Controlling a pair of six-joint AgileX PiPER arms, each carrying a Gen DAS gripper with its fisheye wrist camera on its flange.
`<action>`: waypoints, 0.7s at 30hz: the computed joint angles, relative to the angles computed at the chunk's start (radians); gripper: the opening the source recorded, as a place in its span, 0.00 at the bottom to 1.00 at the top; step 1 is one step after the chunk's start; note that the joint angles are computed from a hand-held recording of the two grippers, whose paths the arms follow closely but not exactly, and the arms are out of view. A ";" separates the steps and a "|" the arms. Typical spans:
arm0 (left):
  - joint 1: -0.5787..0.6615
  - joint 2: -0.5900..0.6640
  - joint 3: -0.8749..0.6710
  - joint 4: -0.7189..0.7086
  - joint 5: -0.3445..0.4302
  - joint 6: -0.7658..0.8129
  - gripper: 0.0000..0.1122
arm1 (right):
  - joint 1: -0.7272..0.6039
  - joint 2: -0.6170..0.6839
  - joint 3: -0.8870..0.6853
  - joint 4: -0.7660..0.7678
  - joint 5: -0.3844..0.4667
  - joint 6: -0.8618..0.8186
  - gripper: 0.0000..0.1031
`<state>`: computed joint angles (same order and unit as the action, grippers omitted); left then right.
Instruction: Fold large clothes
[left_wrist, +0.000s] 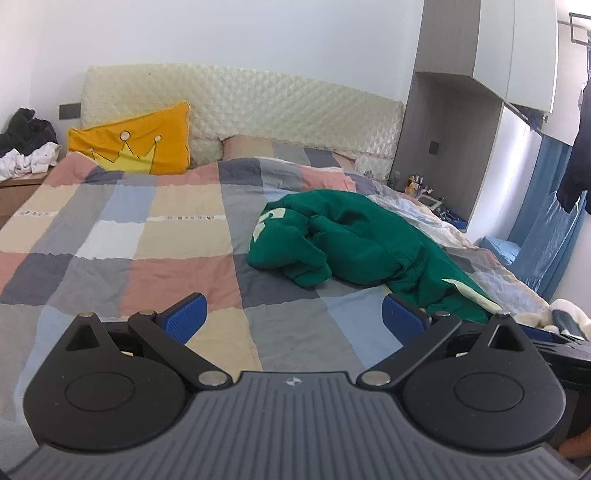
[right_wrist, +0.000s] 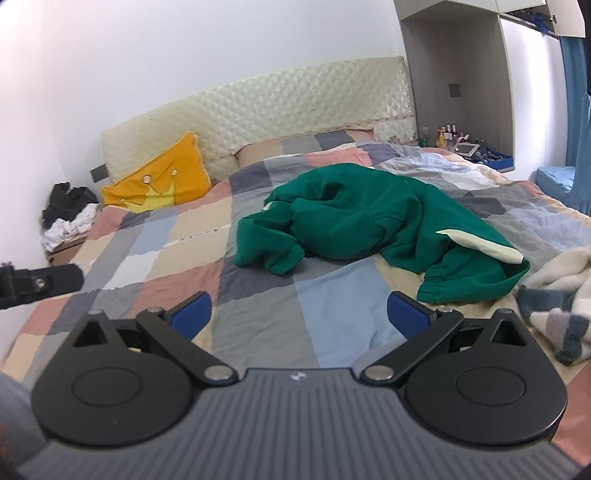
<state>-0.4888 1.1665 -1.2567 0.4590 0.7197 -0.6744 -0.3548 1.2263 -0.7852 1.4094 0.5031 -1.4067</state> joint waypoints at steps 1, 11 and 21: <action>0.006 0.018 -0.009 0.001 -0.005 0.004 0.91 | 0.016 0.019 -0.006 0.026 -0.025 -0.018 1.00; 0.128 0.242 -0.180 -0.178 -0.040 0.173 0.91 | 0.074 0.227 -0.124 0.250 -0.073 -0.176 1.00; 0.199 0.580 -0.491 -0.273 -0.012 0.254 0.91 | 0.081 0.502 -0.435 0.163 -0.089 0.096 1.00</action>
<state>-0.2902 1.7461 -1.7482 0.1856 0.7082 -0.4205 -0.2741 1.7285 -1.2206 1.5723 0.4145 -1.3103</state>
